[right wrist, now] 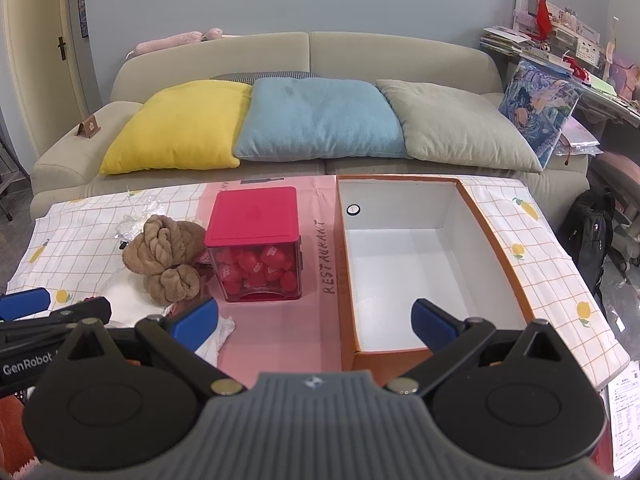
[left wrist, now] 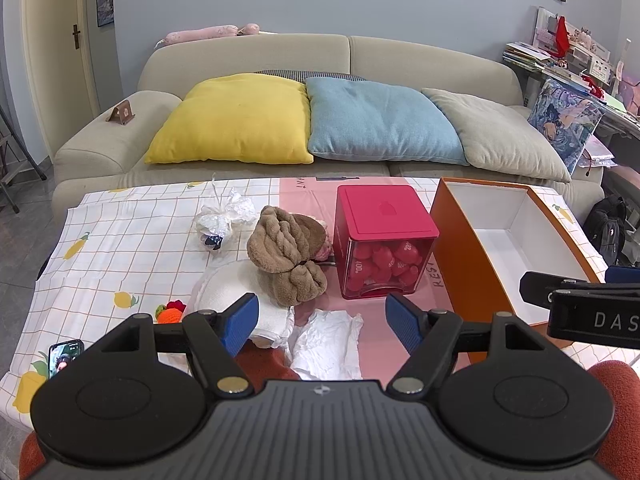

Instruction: Organize soft objects

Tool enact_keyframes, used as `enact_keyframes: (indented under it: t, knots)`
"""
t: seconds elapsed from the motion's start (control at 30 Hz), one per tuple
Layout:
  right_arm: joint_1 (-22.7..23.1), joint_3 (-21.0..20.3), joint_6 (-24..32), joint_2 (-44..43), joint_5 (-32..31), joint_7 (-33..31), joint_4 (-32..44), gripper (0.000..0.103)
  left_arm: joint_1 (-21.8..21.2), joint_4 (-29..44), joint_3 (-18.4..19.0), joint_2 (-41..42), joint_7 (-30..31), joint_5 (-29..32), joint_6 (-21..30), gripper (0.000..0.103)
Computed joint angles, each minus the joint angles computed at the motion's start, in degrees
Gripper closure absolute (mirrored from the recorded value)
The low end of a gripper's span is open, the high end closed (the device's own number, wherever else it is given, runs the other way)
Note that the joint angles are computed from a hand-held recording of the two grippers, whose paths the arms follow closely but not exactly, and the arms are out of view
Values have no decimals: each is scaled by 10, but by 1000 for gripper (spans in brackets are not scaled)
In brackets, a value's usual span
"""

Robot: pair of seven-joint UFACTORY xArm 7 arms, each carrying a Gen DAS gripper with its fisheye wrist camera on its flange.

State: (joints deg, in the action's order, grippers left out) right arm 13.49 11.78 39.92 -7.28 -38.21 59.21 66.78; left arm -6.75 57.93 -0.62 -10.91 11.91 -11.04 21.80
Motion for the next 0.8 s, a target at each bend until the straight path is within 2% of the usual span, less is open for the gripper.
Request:
enact_keyframes:
  t: [0.8]
  knots:
    - [-1,0,0,-2,3,1,-3,3,-2,-14,0,-11,0,-3,-1,19]
